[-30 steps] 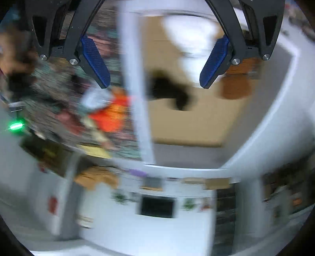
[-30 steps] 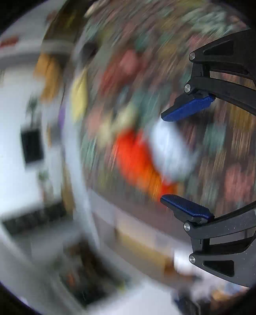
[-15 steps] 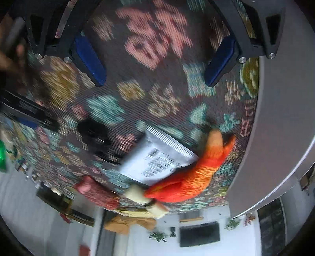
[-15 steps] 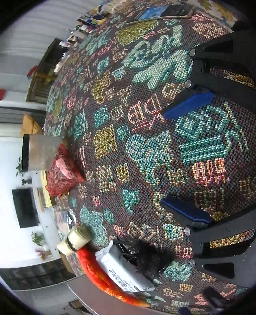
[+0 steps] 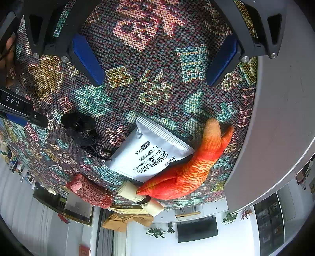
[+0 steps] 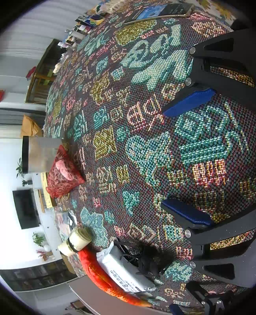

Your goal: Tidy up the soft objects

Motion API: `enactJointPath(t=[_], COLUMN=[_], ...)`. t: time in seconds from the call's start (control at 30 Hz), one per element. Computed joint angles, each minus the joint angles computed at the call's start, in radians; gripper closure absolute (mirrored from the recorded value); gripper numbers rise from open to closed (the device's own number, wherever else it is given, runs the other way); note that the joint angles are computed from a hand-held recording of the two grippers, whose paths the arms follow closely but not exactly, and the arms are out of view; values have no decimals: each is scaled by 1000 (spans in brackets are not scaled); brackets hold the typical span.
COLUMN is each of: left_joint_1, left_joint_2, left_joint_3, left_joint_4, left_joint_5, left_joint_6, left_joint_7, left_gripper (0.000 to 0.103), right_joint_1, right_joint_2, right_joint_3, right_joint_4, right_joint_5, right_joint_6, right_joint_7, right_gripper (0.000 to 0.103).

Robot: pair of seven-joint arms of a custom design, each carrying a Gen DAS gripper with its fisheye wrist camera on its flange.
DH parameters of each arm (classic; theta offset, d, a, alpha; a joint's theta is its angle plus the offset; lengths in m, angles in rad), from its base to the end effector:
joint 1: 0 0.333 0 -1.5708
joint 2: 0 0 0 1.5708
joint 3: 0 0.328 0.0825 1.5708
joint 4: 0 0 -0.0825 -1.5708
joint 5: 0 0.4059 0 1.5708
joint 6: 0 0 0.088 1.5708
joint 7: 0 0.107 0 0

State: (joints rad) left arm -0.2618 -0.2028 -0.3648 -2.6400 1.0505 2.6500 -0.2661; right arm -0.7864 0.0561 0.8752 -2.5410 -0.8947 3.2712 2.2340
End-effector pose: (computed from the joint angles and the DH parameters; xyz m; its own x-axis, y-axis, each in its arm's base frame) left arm 0.3441 -0.2727 0.3129 0.2901 -0.9568 0.0204 -0.7595 -0.2432 -0.6034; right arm 0.4764 0.1220 0.3163 0.3236 -0.9461 0.0155 -0.7439 -0.2645 -0.6137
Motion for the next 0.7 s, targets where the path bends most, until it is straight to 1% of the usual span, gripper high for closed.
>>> enactJointPath(t=[0.3, 0.7], left_joint_1=[0, -1], left_joint_2=[1, 2], left_joint_3=[1, 2], left_joint_4=[1, 1], left_joint_5=[2, 3], left_joint_6=[0, 0], left_joint_7=[-1, -1], left_gripper=[0, 0], right_joint_1=[-12, -26], right_joint_2=[-5, -4], right_joint_3=[25, 41], right_joint_4=[-16, -17], right_joint_5=[103, 115], right_joint_6=[5, 4], right_joint_7=[-90, -100], right_gripper=[16, 16])
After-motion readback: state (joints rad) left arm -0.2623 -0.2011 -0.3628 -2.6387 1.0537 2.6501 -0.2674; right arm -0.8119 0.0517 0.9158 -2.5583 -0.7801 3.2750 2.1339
